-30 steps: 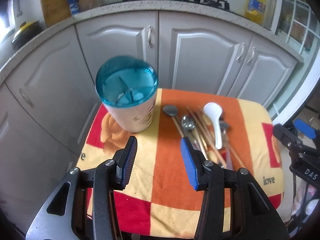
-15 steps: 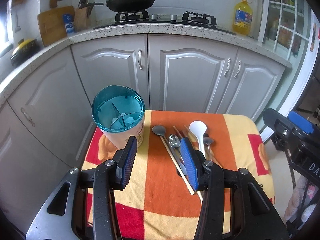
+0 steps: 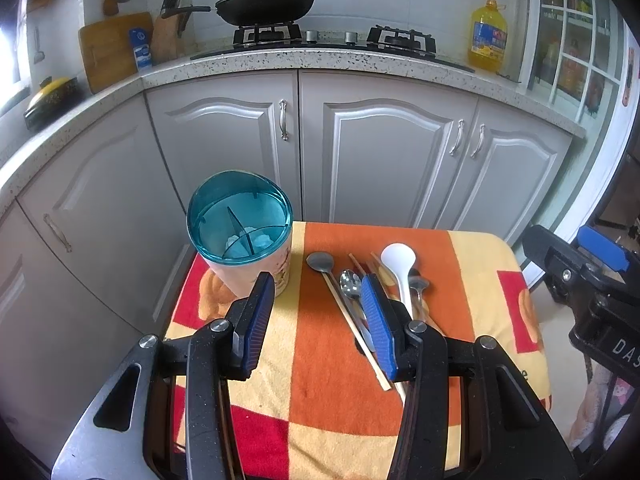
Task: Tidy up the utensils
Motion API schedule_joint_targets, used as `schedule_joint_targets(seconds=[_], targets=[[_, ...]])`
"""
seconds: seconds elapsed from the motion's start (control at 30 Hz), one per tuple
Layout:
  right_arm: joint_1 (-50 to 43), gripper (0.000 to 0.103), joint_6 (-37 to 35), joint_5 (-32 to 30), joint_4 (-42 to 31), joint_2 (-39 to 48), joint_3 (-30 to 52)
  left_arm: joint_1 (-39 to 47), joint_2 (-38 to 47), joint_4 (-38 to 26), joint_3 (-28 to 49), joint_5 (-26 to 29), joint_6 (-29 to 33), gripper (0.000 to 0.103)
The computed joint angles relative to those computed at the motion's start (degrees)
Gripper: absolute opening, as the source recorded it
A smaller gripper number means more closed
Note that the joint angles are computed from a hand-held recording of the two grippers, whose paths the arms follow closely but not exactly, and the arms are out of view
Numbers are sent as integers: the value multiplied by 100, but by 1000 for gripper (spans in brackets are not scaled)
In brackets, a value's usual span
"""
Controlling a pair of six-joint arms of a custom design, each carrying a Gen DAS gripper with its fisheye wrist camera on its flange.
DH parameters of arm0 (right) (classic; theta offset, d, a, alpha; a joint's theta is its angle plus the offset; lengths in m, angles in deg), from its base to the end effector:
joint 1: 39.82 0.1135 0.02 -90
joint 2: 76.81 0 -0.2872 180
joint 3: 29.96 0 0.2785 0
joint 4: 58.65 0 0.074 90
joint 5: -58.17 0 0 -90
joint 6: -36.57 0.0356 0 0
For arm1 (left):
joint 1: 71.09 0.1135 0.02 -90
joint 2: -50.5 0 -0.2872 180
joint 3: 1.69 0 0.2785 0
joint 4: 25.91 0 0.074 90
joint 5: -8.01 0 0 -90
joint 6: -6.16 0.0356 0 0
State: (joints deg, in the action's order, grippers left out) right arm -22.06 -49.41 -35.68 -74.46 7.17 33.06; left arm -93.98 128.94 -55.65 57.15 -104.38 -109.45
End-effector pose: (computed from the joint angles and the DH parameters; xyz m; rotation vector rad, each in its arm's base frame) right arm 0.3209 0.1053 0.2339 -0.3034 2.2049 0.2841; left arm 0.2766 -0.1020 0.2203 -0.2274 2.3381 0.0662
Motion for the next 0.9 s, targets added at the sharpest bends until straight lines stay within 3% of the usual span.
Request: schedule_joint_targets(seconds=[0.9], targets=[[57,96,-149,154,-179,107,105,-74,214,105,54,167,41,45]])
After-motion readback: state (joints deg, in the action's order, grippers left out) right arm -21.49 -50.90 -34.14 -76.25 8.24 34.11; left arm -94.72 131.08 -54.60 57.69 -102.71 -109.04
